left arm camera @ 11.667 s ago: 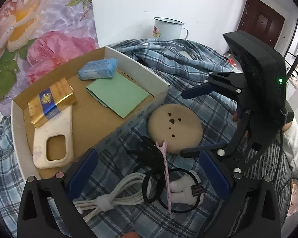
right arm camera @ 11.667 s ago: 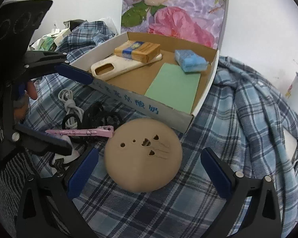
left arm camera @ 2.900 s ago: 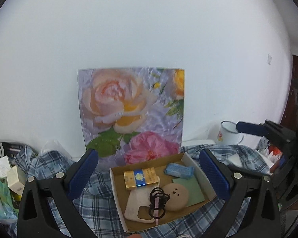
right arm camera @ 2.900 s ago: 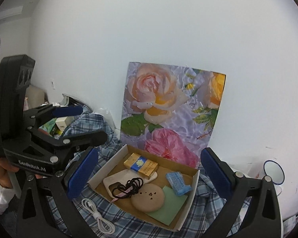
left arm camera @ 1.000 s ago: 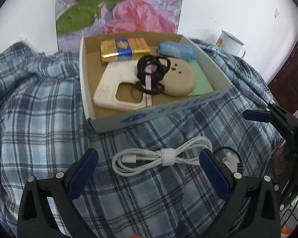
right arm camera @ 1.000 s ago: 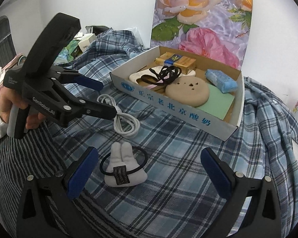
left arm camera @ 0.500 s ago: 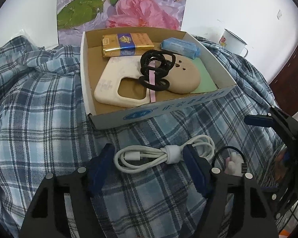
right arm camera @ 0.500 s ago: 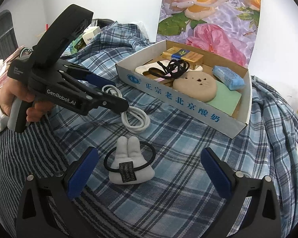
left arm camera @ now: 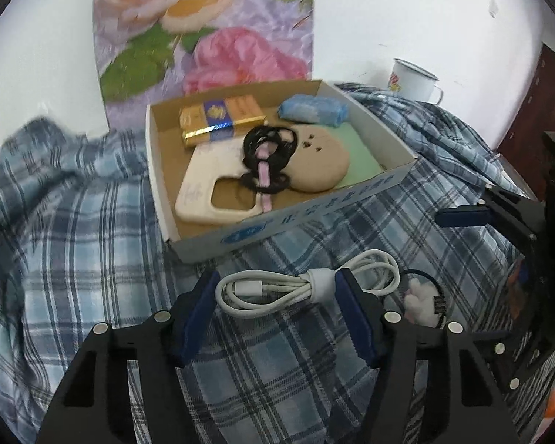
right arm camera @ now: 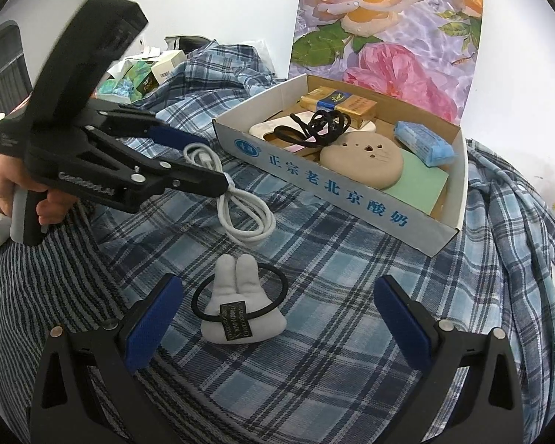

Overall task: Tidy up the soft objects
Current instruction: 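Grasp the white coiled cable with the left tool while the right tool grasps the white bunny plush, then lift the white cable and bunny plush up over the box with both tools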

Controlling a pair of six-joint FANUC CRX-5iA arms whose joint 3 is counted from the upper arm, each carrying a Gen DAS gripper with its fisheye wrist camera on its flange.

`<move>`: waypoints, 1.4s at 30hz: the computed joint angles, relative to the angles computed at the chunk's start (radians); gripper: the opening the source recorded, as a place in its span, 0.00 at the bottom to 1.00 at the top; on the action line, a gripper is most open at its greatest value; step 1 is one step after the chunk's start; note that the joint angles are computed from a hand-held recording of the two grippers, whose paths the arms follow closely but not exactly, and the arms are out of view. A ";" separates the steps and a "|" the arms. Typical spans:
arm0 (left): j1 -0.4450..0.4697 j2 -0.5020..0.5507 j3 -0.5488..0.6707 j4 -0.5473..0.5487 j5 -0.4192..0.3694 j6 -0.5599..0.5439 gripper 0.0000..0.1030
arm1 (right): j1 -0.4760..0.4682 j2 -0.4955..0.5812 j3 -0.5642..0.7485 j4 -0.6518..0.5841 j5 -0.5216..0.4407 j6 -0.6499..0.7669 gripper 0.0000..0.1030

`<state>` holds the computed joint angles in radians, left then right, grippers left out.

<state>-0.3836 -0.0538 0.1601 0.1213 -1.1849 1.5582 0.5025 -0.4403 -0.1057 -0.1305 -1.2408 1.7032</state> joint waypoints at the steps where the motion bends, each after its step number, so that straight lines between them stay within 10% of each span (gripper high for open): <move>1: -0.002 -0.004 -0.002 -0.002 0.007 0.001 0.64 | -0.002 0.001 0.001 -0.003 -0.001 0.003 0.99; 12: 0.007 -0.008 -0.014 0.014 0.021 0.001 0.64 | 0.048 0.004 -0.011 0.018 -0.028 0.013 0.98; 24: 0.006 -0.014 -0.015 0.014 0.024 0.011 0.64 | 0.027 0.028 0.012 -0.017 -0.076 0.067 0.40; 42: 0.005 -0.032 -0.010 0.011 0.042 0.022 0.64 | 0.021 -0.032 -0.025 0.025 0.025 0.026 0.37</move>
<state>-0.3790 -0.0856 0.1500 0.1318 -1.1431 1.5806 0.5240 -0.4727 -0.1303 -0.1055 -1.2153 1.7294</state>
